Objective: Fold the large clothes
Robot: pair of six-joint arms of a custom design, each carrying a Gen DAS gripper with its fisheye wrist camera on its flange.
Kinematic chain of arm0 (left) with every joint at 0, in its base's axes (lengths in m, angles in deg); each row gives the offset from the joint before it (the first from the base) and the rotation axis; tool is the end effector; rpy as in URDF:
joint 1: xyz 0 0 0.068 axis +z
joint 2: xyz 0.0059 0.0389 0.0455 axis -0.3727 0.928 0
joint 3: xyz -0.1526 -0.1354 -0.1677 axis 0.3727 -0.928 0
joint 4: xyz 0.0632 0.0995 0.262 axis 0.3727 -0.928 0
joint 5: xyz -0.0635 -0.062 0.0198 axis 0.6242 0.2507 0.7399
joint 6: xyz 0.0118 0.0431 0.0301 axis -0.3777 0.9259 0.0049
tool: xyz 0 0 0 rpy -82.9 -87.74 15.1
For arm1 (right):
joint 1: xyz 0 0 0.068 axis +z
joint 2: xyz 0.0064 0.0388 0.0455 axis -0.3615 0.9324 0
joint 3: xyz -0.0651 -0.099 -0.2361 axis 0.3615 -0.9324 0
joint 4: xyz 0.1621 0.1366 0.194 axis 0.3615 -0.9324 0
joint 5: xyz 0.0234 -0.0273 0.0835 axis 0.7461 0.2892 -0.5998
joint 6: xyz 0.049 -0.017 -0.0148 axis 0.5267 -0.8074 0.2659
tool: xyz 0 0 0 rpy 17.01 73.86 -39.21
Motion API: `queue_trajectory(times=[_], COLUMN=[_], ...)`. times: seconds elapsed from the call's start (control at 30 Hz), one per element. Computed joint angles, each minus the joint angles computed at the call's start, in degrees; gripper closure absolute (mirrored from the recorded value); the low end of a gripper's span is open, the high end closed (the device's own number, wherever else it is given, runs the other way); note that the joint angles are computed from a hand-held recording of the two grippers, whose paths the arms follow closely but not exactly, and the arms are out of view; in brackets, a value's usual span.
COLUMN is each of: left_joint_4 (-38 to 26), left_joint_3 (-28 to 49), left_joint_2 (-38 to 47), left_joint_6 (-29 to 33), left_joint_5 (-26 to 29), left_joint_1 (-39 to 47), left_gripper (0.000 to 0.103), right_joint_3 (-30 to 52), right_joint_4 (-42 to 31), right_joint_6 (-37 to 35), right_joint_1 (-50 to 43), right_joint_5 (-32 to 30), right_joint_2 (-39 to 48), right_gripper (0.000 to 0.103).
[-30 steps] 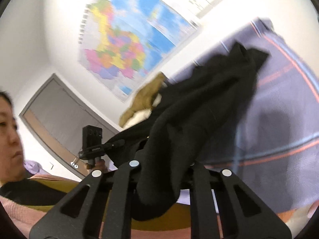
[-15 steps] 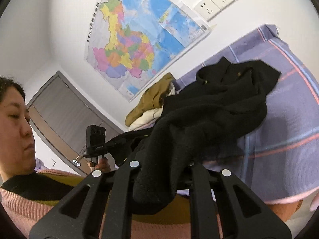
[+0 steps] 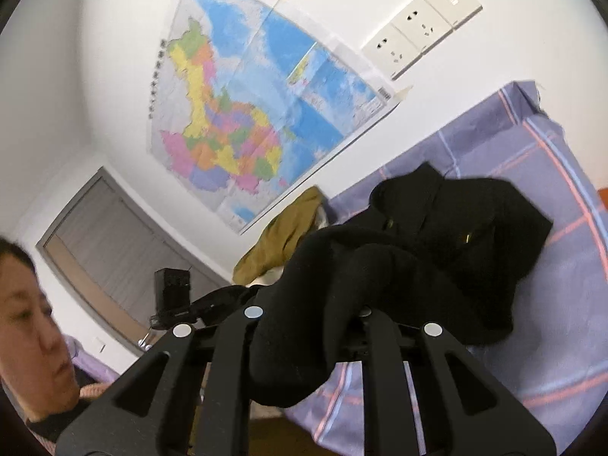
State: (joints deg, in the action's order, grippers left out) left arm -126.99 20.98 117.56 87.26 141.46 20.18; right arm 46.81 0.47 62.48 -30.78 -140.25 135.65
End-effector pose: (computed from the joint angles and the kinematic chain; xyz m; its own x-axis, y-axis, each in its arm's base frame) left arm 0.1795 0.1243 0.1405 -0.7753 -0.0893 -0.6252 0.2915 0.8276 -0.4797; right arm 0.1953 0.0008 0.1034 -0.7371 0.2204 -0.6388 -0.5162 0.4264 0.7427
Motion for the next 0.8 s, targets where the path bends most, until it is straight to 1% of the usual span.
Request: queue_trajectory(times=[0.07, 0.1, 0.13, 0.17, 0.2, 0.3, 0.4, 0.47, 0.53, 0.6, 0.7, 0.73, 0.77, 0.8], left_joint_4=[4.9, 6.1, 7.7, 8.8, 9.6, 11.3, 13.1, 13.2, 12.8, 12.0, 8.5, 7.3, 6.2, 5.2], left_joint_3=[2.0, 3.2, 5.0, 7.9, 9.9, 17.0, 23.8, 28.8, 33.5, 37.6, 45.4, 48.0, 50.4, 52.4], left_joint_2=[0.6, 1.6, 3.2, 5.9, 7.7, 14.5, 21.3, 26.6, 31.7, 36.1, 43.9, 46.3, 48.6, 50.4], left_joint_6=[-6.3, -7.9, -10.5, -14.0, -15.8, -21.3, -26.3, -29.4, -31.3, -32.4, -34.0, -34.3, -35.2, -35.7], left_joint_5=[-2.0, -2.4, -3.1, -4.4, -5.3, -7.5, -10.6, -12.8, -14.4, -15.3, -15.6, -15.6, -15.4, -15.0], left_joint_1=[-4.0, -5.3, -6.9, -8.8, -10.1, -13.8, -17.0, -18.8, -19.8, -20.5, -20.8, -20.9, -20.9, -20.8], left_gripper=[0.093, 0.093, 0.093, 0.093, 0.093, 0.092, 0.091, 0.091, 0.09, 0.09, 0.09, 0.09, 0.09, 0.09], right_joint_3=[3.1, 5.3, 7.1, 9.8, 11.6, 18.3, 26.7, 32.3, 38.3, 43.2, 50.1, 51.7, 53.1, 53.8], right_joint_4=[4.3, 5.1, 5.6, 7.8, 8.6, 8.4, 5.8, 2.6, -0.1, -3.2, -7.3, -7.9, -8.8, -8.9], right_joint_6=[3.6, 4.9, 5.3, 7.8, 9.1, 10.4, 11.7, 11.2, 12.5, 11.9, 13.0, 13.7, 14.2, 14.7], right_joint_1=[1.5, 2.6, 2.9, 3.4, 3.8, 5.4, 6.9, 7.7, 8.5, 9.2, 10.0, 10.1, 10.3, 10.4], right_joint_5=[1.2, 3.6, 4.4, 4.8, 5.4, 8.6, 12.0, 13.8, 15.8, 17.5, 19.5, 19.8, 20.0, 20.2], right_joint_2=[5.1, 7.5, 9.9, 14.0, 16.4, 23.2, 31.2, 36.3, 42.4, 47.1, 53.9, 55.5, 56.8, 57.5], right_gripper=[0.089, 0.089, 0.089, 0.089, 0.089, 0.089, 0.088, 0.088, 0.087, 0.086, 0.084, 0.079, 0.07, 0.064])
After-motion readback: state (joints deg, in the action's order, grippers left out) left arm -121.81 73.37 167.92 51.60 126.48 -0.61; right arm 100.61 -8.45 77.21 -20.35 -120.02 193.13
